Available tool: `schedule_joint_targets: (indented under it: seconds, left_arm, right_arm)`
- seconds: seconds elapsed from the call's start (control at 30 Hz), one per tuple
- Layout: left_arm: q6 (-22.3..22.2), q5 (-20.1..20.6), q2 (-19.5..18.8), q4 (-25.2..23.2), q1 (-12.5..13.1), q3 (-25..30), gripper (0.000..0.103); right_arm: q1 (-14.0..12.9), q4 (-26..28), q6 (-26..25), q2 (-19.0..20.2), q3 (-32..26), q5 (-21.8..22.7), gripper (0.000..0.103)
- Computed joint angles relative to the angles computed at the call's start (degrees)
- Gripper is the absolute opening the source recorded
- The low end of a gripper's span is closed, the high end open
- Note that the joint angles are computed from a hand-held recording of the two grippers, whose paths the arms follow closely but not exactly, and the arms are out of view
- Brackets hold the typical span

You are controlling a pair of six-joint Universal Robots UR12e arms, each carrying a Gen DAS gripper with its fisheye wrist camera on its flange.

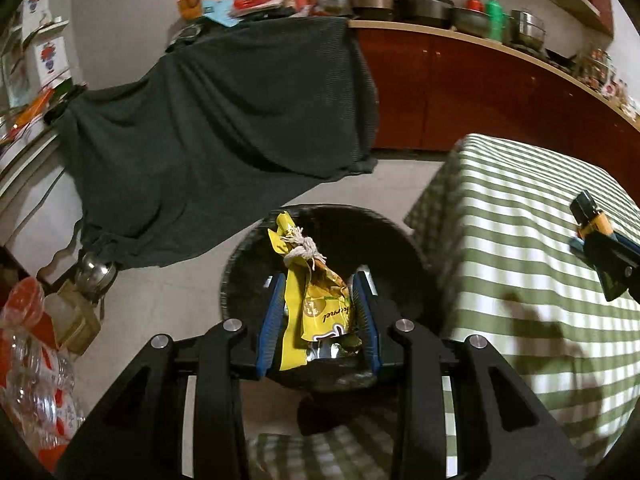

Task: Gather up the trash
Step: 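Carry the can and yellow wrapper over the bin and open both grippers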

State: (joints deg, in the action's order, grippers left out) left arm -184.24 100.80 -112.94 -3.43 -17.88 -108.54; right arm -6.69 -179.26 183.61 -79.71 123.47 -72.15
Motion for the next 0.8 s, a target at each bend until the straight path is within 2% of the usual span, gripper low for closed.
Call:
schedule_joint_targets:
  seconds: [0.37,0.47,0.57,0.7,0.77,0.8]
  left_arm:
    - [-0.39,-0.37,-1.78,0.35,2.68,1.02,0.034]
    - [-0.54,-0.61,-2.79,0.21,2.98,1.96,0.034]
    - [-0.22,-0.84,-3.81,0.56,3.26,2.68,0.035]
    - [-1.64,-0.19,-4.65,-1.22,3.43,3.57,0.036]
    - [-2.07,-0.57,-4.81,-2.13,3.62,3.78,0.039]
    - [-2.16,-0.59,-4.85,-2.19,3.63,3.81,0.046]
  right_arm:
    - [4.66,3.49,-1.16,5.45,-6.06,1.00,0.024]
    - [5.45,4.78,-1.36,6.64,-7.48,0.84,0.024]
    - [5.94,8.23,-1.82,7.90,-9.31,1.72,0.024]
    - [6.32,8.94,0.11,8.97,-10.24,1.63,0.028]
    - [6.34,8.33,0.20,8.77,-9.93,1.29,0.031]
    - [6.30,7.86,0.23,8.62,-9.70,1.01,0.032]
